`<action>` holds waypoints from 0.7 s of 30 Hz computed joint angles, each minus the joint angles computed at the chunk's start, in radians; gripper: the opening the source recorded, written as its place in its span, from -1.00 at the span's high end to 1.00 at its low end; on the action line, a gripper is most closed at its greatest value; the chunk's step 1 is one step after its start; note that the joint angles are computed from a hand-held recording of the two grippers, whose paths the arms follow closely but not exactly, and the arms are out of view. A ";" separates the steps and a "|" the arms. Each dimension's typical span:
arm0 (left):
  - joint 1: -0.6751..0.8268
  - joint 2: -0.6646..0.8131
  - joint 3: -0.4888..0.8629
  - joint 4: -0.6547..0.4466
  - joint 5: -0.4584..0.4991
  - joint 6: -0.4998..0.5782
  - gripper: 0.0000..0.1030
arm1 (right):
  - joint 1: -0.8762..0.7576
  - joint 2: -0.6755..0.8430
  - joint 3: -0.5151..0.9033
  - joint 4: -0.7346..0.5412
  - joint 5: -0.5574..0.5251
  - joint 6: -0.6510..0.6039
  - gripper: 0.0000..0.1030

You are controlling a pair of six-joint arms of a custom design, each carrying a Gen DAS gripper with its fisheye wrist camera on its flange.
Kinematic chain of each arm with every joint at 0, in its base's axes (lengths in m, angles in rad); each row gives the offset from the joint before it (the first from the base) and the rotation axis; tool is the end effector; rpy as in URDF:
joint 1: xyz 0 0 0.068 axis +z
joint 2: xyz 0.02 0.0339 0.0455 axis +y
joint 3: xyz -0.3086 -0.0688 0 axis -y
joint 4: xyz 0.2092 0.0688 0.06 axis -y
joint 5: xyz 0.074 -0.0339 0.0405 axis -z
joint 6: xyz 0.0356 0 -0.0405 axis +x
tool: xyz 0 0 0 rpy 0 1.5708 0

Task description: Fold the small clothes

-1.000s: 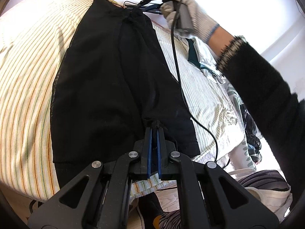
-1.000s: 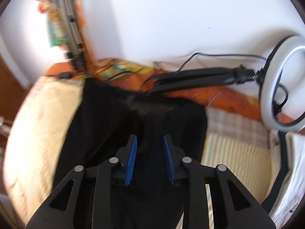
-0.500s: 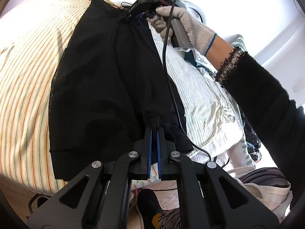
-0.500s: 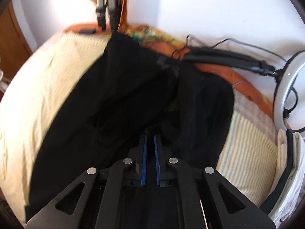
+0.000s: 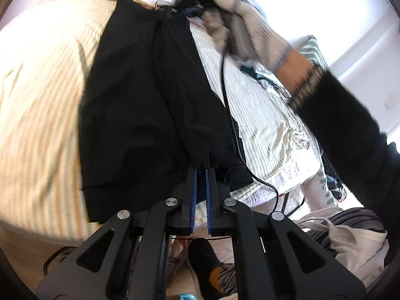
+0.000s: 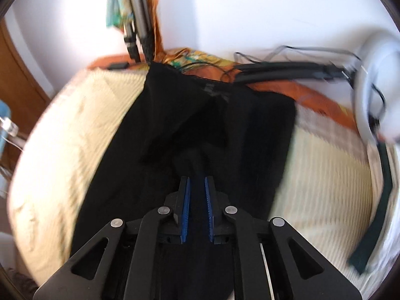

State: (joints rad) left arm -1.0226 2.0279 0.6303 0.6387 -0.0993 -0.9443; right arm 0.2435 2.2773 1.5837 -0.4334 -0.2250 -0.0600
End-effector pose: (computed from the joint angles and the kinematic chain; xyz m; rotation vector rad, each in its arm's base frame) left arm 0.1754 -0.2804 0.1194 0.0443 2.4901 -0.8223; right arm 0.4506 0.1201 0.1625 -0.4759 2.6570 0.3594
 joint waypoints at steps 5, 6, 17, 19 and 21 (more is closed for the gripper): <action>-0.010 -0.132 -0.135 -0.009 -0.095 -0.030 0.49 | -0.188 -0.308 -0.468 0.091 -0.205 -0.081 0.34; -0.005 -0.149 -0.159 -0.011 -0.109 -0.042 0.45 | -0.226 -0.359 -0.551 0.090 -0.230 -0.126 0.34; 0.095 -0.069 -0.225 0.058 0.032 -0.063 0.43 | -0.568 -0.481 -1.054 0.007 -0.451 -0.530 0.33; 0.114 -0.040 -0.222 0.098 0.070 -0.070 0.43 | -0.561 -0.494 -1.079 0.016 -0.473 -0.554 0.28; 0.120 -0.017 -0.235 0.161 0.095 -0.075 0.43 | -0.546 -0.499 -1.093 0.019 -0.485 -0.557 0.28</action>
State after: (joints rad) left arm -0.9027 2.0108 0.3956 0.7995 -0.0044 -1.0192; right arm -0.3024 1.7786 0.4904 -0.4142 -0.7100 -0.6171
